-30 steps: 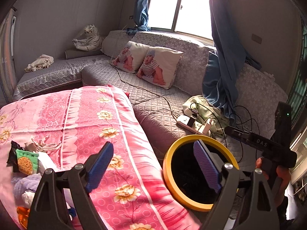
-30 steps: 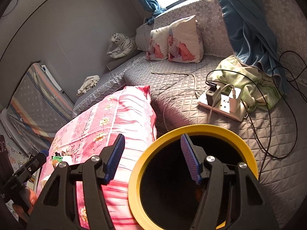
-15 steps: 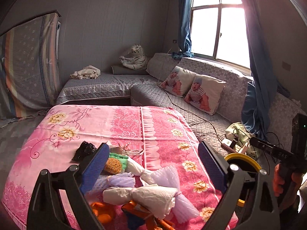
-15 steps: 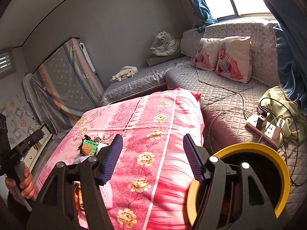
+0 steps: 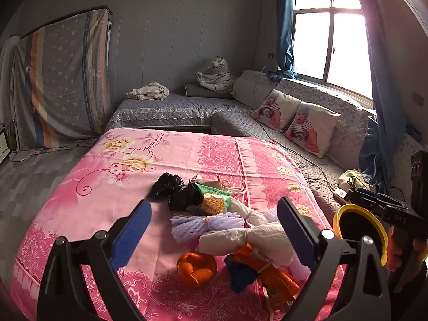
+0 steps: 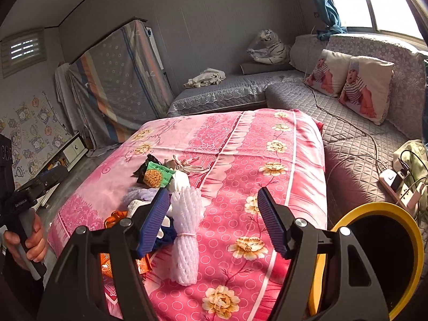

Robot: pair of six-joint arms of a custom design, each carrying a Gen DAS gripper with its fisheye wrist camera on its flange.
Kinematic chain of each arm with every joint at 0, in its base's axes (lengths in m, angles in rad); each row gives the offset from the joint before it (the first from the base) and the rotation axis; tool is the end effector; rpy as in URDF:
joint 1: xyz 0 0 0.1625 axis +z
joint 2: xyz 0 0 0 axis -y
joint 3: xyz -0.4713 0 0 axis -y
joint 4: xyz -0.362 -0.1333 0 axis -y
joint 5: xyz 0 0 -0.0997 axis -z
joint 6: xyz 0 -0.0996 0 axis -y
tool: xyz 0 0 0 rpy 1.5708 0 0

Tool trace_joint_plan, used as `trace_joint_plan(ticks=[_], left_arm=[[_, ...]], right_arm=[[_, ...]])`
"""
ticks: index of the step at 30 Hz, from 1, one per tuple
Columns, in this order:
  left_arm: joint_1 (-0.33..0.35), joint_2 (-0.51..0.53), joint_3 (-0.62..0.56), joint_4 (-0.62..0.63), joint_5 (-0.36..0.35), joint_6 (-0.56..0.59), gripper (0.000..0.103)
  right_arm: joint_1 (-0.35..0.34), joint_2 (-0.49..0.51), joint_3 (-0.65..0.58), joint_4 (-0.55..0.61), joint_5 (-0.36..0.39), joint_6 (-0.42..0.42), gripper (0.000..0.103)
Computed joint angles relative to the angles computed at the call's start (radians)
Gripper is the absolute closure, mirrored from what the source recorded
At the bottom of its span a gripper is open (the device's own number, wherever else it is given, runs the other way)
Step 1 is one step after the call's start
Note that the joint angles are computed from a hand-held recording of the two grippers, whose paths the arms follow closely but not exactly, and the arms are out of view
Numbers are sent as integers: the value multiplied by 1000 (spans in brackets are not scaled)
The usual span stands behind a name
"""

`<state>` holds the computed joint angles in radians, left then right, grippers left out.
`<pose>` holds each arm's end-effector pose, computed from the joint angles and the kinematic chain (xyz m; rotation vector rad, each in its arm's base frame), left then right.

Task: Collect trash
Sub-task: 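Grasp the white foam mesh net with the right tool while the left tool grasps another orange peel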

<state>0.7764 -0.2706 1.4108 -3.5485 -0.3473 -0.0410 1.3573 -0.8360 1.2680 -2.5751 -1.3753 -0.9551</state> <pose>-0.3384 -0.6504 0.0109 0.1506 2.0293 -1.3430 -0.0164 -0.7960 0.3325 1.1137 -2.6367 0.8569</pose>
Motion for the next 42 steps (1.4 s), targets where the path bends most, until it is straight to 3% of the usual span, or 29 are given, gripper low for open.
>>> trace_joint_plan(ticks=[8,12,16,27,32,42], left_arm=[[26,-30,95,77,-28,-157,12],[42,-44,131,133,-55,-227,11],[58,-49,155,174,-86,-273,11],[101,-48,185,235,-156,-371,11],[116,-45,180,250,-180,-384,11],[138,-32,148,286,-208,-376,11]], right_arm=[[7,13,27,22,-49,-32,38],[6,23,31,37,-67,-42,32],[6,36,26,60,-88,-53,26],[-1,65,13,104,-129,-98,23],[3,75,32,33,-175,-128,25],[15,103,4,80,-222,-163,41]])
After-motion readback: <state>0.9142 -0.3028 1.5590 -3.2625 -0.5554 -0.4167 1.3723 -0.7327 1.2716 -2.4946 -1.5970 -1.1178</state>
